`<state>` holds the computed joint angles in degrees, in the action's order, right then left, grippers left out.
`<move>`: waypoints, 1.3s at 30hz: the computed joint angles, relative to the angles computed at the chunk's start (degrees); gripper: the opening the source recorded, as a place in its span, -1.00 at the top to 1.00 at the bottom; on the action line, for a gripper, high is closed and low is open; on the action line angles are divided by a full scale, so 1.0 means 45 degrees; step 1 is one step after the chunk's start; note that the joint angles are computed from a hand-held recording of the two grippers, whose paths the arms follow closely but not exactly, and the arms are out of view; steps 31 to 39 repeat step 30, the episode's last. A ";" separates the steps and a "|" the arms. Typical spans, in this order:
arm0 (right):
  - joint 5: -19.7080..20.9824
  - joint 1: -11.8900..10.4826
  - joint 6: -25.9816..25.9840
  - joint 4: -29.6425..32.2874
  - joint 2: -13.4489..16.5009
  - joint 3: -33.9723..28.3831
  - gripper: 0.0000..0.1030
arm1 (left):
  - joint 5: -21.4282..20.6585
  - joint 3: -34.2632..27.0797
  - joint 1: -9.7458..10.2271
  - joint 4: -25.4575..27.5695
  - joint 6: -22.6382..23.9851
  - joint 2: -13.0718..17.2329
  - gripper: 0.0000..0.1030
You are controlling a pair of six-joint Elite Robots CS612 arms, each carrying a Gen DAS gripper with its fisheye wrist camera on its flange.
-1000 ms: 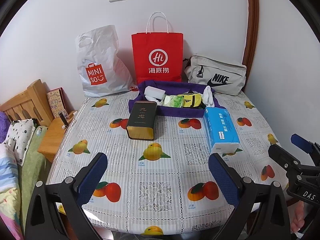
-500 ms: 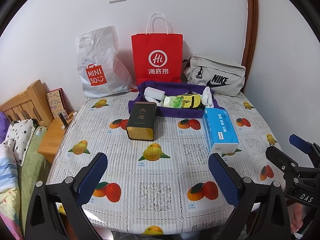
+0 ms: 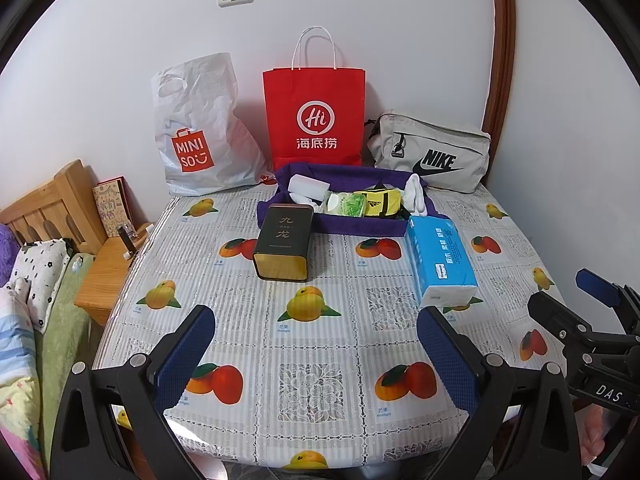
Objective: Organize soft objects
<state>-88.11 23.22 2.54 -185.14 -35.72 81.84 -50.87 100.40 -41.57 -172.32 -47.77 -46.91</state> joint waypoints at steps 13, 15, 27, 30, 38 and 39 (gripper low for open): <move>-0.0008 0.0017 -0.0019 -0.0029 0.0019 -0.0007 -0.93 | -0.0039 0.0052 0.0008 -0.0056 0.0058 -0.0023 -0.98; -0.0002 0.0019 -0.0033 -0.0019 0.0024 -0.0013 -0.93 | -0.0022 0.0058 0.0004 -0.0003 0.0006 -0.0037 -0.98; 0.0004 0.0041 0.0014 0.0009 0.0062 -0.0055 -0.93 | -0.0066 0.0093 0.0000 -0.0070 -0.0008 -0.0077 -0.98; -0.0011 0.0052 0.0001 0.0011 0.0068 -0.0051 -0.93 | -0.0076 0.0104 -0.0012 -0.0165 0.0072 -0.0074 -0.98; -0.0011 0.0052 0.0001 0.0011 0.0068 -0.0051 -0.93 | -0.0076 0.0104 -0.0012 -0.0165 0.0072 -0.0074 -0.98; -0.0011 0.0052 0.0001 0.0011 0.0068 -0.0051 -0.93 | -0.0076 0.0104 -0.0012 -0.0165 0.0072 -0.0074 -0.98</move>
